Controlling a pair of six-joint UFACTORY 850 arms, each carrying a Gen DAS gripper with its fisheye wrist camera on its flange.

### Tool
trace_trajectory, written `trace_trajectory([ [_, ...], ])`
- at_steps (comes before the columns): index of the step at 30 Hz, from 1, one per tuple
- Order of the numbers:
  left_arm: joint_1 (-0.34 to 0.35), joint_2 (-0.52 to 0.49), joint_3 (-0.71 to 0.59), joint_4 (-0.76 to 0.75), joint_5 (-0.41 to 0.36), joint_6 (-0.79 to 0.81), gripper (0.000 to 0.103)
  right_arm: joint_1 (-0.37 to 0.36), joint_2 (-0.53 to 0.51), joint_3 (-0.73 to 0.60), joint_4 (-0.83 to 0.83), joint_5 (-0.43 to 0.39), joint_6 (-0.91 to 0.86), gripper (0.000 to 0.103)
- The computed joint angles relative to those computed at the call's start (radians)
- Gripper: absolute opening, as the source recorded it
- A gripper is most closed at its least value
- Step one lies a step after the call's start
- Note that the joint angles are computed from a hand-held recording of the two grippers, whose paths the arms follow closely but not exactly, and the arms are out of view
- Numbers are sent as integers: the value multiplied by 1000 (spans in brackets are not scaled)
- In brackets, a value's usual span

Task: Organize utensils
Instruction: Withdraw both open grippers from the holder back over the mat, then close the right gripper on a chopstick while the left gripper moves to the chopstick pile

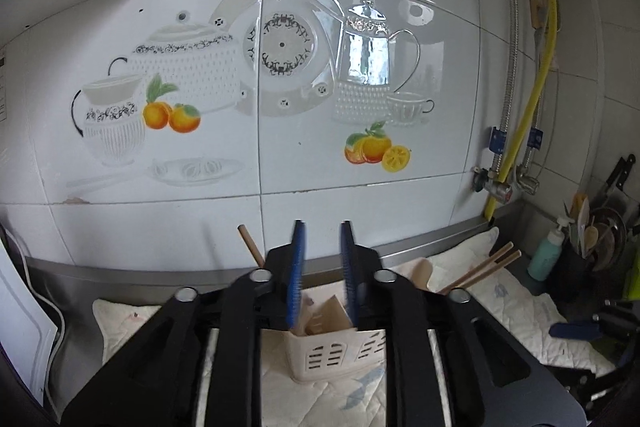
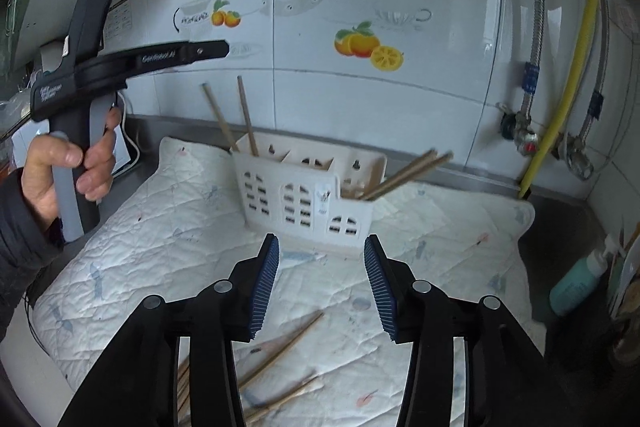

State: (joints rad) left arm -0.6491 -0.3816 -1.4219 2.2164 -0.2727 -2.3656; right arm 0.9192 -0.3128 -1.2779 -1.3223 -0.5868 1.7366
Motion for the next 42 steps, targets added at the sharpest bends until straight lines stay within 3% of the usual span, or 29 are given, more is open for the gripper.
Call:
trace_trajectory([
  [1, -2, 10, 15, 2, -6, -7, 50, 14, 7, 20, -14, -1, 48, 44],
  [2, -5, 23, 35, 13, -21, -25, 57, 24, 14, 38, -31, 0, 92, 44],
  [5, -16, 70, 103, 68, -63, -89, 67, 69, 27, 92, -62, -18, 220, 44],
  [7, -26, 103, 150, 68, -93, -97, 84, 99, 28, 117, -64, -32, 282, 44],
  [10, -50, 163, 238, 107, -160, -127, 98, 149, 31, 165, -80, -40, 423, 43],
  [14, -75, 225, 331, 116, -205, -133, 98, 213, 1, 190, -38, -58, 545, 34],
  [22, -117, 298, 476, 119, -273, -129, 98, 274, -105, 150, 13, 3, 703, 21],
  [32, -125, 371, 615, 166, -308, -245, 98, 284, -197, 45, 202, -14, 599, 18],
  [36, -144, 376, 648, 98, -353, -187, 98, 282, -224, -4, 290, -59, 515, 18],
  [42, -153, 402, 703, 83, -325, -203, 98, 280, -242, -37, 356, -104, 428, 13],
])
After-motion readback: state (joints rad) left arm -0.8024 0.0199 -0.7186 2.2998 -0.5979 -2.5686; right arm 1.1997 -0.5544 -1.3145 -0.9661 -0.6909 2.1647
